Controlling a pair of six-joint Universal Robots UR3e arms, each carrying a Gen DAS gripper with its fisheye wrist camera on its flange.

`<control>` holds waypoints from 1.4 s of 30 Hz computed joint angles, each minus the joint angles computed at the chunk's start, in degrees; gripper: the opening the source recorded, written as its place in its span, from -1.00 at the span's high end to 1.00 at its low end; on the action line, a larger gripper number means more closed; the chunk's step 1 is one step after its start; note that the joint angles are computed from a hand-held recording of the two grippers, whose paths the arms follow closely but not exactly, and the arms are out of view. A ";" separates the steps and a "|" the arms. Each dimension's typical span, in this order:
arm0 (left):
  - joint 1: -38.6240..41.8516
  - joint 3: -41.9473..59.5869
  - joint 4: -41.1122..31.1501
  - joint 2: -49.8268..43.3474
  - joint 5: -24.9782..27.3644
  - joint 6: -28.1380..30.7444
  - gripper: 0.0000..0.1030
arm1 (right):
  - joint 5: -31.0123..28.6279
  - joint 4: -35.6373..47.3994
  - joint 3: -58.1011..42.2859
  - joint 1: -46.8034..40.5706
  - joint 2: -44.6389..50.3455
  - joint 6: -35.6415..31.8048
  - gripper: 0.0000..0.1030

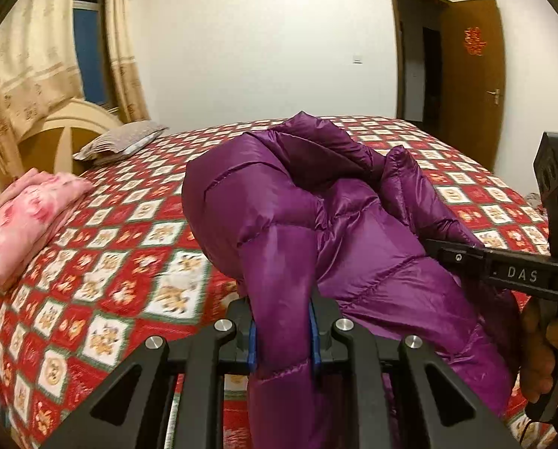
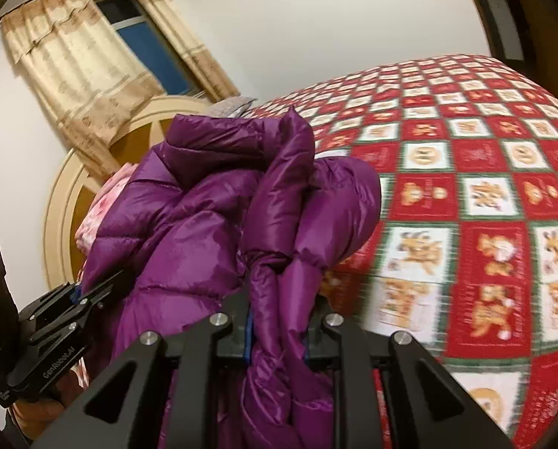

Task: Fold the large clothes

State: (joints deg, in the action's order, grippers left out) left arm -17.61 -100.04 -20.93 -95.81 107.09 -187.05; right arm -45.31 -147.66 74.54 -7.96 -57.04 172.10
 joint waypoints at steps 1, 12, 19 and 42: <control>0.21 -0.74 0.04 0.55 0.25 -0.21 0.60 | -0.23 0.38 -1.16 0.83 0.65 0.08 0.59; 5.29 -9.64 2.13 5.61 -2.54 -0.79 0.62 | -2.84 3.39 -5.22 5.42 3.24 -2.02 0.60; 6.01 -10.94 2.78 5.49 -2.97 -0.76 0.62 | -4.61 3.61 -5.46 6.76 3.98 -2.00 0.60; 8.62 -16.58 6.42 2.99 -2.61 -1.53 -0.05 | -12.23 2.84 -6.28 10.18 6.97 -1.54 0.58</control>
